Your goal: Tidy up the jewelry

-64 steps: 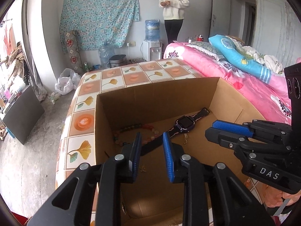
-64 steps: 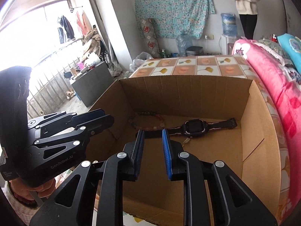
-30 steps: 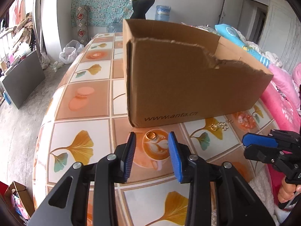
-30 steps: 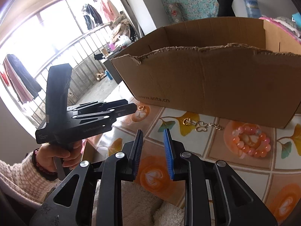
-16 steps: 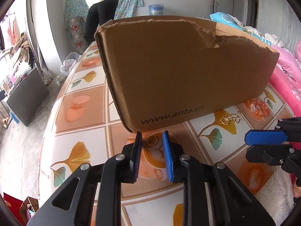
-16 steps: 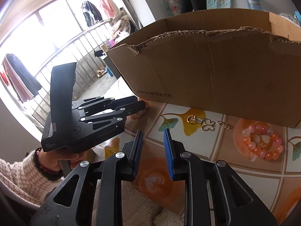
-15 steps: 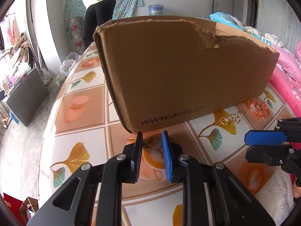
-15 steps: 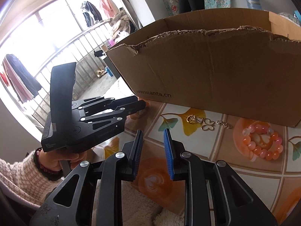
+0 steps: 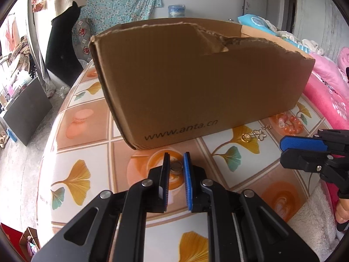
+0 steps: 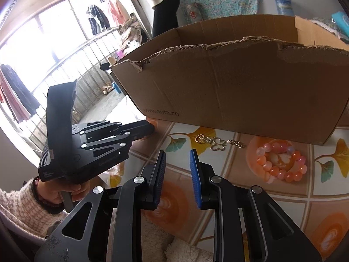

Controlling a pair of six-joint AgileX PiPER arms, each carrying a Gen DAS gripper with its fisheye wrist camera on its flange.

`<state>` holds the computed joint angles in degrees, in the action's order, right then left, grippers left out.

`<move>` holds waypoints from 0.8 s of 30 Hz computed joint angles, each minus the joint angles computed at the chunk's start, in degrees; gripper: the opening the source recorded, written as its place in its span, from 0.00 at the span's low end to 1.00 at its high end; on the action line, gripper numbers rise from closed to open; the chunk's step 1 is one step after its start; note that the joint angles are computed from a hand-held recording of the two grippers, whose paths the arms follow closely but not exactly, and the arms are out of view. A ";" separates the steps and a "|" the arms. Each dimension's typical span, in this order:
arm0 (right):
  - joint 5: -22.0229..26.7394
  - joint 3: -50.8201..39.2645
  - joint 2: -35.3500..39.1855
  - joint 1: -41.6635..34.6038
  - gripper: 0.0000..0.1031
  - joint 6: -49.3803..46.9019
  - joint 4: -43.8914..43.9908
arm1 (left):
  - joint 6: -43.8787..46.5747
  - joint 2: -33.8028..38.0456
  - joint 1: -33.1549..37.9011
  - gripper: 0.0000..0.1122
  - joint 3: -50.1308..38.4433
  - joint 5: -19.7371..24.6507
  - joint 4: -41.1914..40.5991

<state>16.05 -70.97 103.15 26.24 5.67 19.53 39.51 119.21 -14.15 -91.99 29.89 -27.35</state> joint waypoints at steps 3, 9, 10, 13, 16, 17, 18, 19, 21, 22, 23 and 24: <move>0.12 -0.86 0.34 1.12 0.22 10.13 -11.82 | 1.04 -0.85 -0.57 0.10 1.23 0.06 -1.03; 5.07 -8.23 5.22 2.95 0.20 18.20 -26.58 | 2.40 -2.18 -1.06 0.10 3.94 -1.96 -1.82; 5.58 -8.81 5.71 2.89 0.20 17.85 -27.30 | 2.72 -2.31 -0.95 0.10 4.16 -1.84 -2.46; 8.43 -12.53 8.28 3.22 0.20 18.01 -30.52 | 5.00 -2.66 -0.18 0.10 5.03 -1.67 -4.75; 10.56 -15.54 10.38 3.37 0.20 17.80 -32.80 | 6.42 -2.65 0.26 0.10 5.11 -1.20 -6.11; 11.45 -16.66 11.15 3.50 0.20 17.44 -33.37 | 7.09 -2.68 0.50 0.10 5.20 -1.02 -6.70; 12.39 -17.09 11.15 3.73 0.20 17.20 -33.95 | 7.56 -2.60 0.67 0.10 5.09 -0.78 -7.15; 13.04 -17.61 11.47 3.81 0.20 16.62 -34.23 | 8.15 -2.64 0.87 0.10 5.18 -0.66 -7.68; 14.56 -19.24 12.56 4.26 0.19 16.17 -35.38 | 8.69 -2.17 1.20 0.10 4.47 -0.18 -8.11; 15.04 -19.77 12.82 4.37 0.17 15.62 -35.49 | 8.96 -2.11 1.32 0.10 4.40 -0.05 -8.38; 15.26 -20.27 13.11 4.15 0.16 14.27 -34.50 | 9.07 -2.00 1.41 0.10 4.17 0.16 -8.54; 15.66 -20.68 13.25 3.97 0.15 12.94 -33.59 | 9.39 -1.97 1.57 0.10 4.14 0.29 -8.85</move>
<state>31.71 -91.66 116.40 30.21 18.61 -14.05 48.90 117.25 -12.58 -87.86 30.18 -36.20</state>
